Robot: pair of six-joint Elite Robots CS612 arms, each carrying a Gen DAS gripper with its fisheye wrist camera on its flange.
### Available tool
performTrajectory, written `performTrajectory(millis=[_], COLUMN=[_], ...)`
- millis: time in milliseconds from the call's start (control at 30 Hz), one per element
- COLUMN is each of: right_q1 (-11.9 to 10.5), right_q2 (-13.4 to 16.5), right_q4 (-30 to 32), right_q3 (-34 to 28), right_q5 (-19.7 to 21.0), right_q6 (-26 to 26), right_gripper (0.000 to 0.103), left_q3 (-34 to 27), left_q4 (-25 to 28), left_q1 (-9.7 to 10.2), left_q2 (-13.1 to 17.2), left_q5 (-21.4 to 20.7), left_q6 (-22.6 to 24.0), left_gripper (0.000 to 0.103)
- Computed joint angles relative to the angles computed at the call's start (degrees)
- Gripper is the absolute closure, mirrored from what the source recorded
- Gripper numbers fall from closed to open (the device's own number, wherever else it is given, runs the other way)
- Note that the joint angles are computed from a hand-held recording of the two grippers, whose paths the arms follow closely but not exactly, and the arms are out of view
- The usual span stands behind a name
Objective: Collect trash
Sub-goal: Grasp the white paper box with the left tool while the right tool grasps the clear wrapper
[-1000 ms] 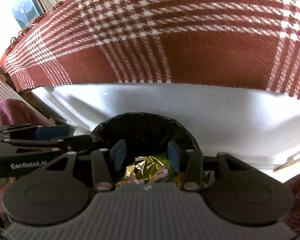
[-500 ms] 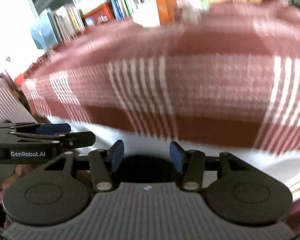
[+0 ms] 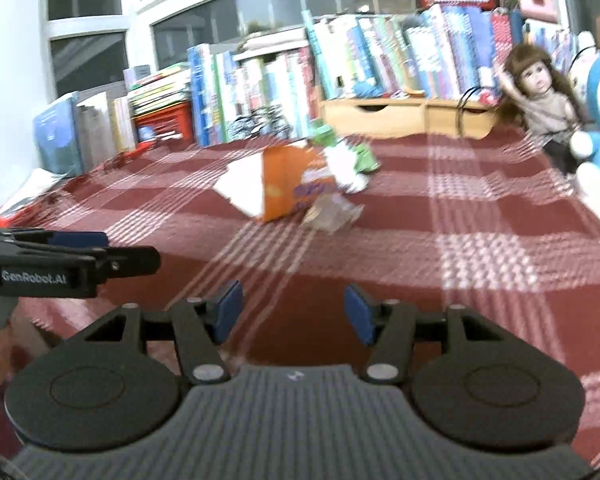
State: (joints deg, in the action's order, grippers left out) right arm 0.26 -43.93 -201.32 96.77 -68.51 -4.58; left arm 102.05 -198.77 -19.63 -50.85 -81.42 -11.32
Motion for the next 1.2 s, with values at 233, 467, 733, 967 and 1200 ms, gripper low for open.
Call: performTrajectory(millis=[233, 467, 733, 967, 1200], right_q1=[0.62, 0.99, 1.5, 1.87, 1.89], right_q2=[3.12, 5.25, 7.38, 8.77, 8.87], right_q4=[1.05, 3.88, 8.75, 12.3, 14.13], right_q3=[-6.1, -10.6, -15.06, -17.97, -18.57], right_q5=[-5.15, -5.82, -4.49, -4.54, -3.3], right_q6=[-0.92, -2.72, -4.93, -5.1, -6.31], right_gripper=[0.033, 0.033, 0.033, 0.033, 0.073], left_q3=[-10.04, -19.01, -25.6, -26.46, -23.97], left_q4=[2.28, 7.3, 13.78, 13.86, 9.54], left_q1=[0.53, 1.21, 2.32, 2.47, 2.07], left_q2=[5.43, 10.14, 13.76, 14.5, 13.07], left_q5=[-0.52, -3.43, -9.01, -9.01, -5.59], left_q6=[0.85, -0.4, -2.7, -3.66, -1.54], left_gripper=[0.024, 0.029, 0.061, 0.09, 0.097])
